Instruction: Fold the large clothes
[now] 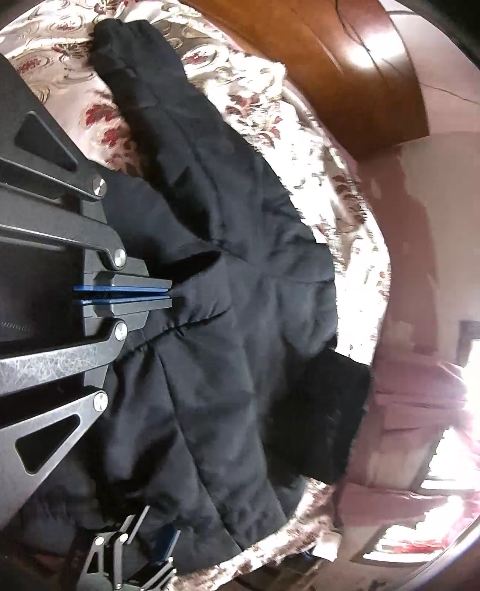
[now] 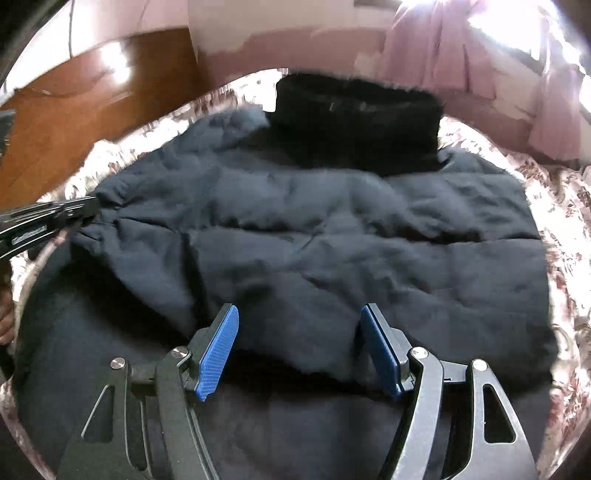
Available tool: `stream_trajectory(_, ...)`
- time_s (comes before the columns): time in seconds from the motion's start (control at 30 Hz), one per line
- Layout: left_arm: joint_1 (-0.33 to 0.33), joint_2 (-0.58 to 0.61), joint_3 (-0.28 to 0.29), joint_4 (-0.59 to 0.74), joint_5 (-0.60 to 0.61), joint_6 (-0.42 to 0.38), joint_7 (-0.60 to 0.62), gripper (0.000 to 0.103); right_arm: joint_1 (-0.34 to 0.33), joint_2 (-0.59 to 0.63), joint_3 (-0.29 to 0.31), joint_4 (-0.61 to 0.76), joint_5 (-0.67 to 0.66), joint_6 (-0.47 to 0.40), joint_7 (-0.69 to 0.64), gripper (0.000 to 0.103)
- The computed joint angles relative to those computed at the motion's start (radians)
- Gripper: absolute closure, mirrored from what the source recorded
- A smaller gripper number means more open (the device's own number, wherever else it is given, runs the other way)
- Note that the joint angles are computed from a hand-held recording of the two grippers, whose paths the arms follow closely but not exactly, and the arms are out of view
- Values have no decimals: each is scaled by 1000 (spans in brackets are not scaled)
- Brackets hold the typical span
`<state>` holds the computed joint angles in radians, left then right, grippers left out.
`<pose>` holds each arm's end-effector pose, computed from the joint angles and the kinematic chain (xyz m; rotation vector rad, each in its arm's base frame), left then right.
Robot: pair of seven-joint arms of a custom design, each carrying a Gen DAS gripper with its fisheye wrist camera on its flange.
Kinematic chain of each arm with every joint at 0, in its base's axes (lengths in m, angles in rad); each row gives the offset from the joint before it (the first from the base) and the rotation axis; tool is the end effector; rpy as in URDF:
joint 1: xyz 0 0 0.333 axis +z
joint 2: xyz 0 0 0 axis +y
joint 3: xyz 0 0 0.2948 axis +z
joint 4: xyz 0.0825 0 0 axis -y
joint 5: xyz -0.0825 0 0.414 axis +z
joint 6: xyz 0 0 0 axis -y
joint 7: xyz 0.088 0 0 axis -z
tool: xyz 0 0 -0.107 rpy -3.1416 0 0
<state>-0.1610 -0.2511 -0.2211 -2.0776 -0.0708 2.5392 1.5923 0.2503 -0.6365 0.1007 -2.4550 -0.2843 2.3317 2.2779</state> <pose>0.5219 -0.2197 0.5871 -1.4816 2.1719 -0.8017 0.4159 0.1516 0.5471 -1.6764 2.0854 -0.5939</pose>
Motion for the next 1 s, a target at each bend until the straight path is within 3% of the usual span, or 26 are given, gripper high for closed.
stream_trajectory(0.13, -13, 24, 25, 0, -80, -20, 29, 99, 1, 74, 0, 19, 5, -3, 3, 35)
stream_trajectory(0.27, -25, 6, 65, -17, -236, -18, 78, 89, -3, 76, 13, -2, -17, 29, 26, 33)
stream_trajectory(0.37, -11, -22, 89, -40, -320, -25, 75, 61, -2, 49, 28, -19, -46, 36, 43, 31)
stream_trajectory(0.43, 9, -53, 103, -67, -352, -17, 60, 24, 0, 45, 39, -14, -59, 29, 58, 30)
stream_trajectory(0.47, 22, -73, 109, -86, -364, -4, 44, 20, 5, 28, 43, -19, -61, 24, 66, 30)
stream_trajectory(0.57, 46, -97, 151, -95, -422, -39, 38, 19, 13, 15, 45, -17, -56, 40, 101, 29)
stream_trajectory(0.7, 132, -96, 191, -86, -423, -103, -32, 19, 20, 6, 49, 0, -49, 67, 136, 28)
stream_trajectory(0.9, 299, -45, 171, -54, -195, -149, -255, 19, -14, 81, 94, 74, -120, 61, 221, 27)
stream_trajectory(1.0, 335, 23, 190, -13, -157, -178, -320, 19, -7, 125, 93, 104, -132, 43, 255, 27)
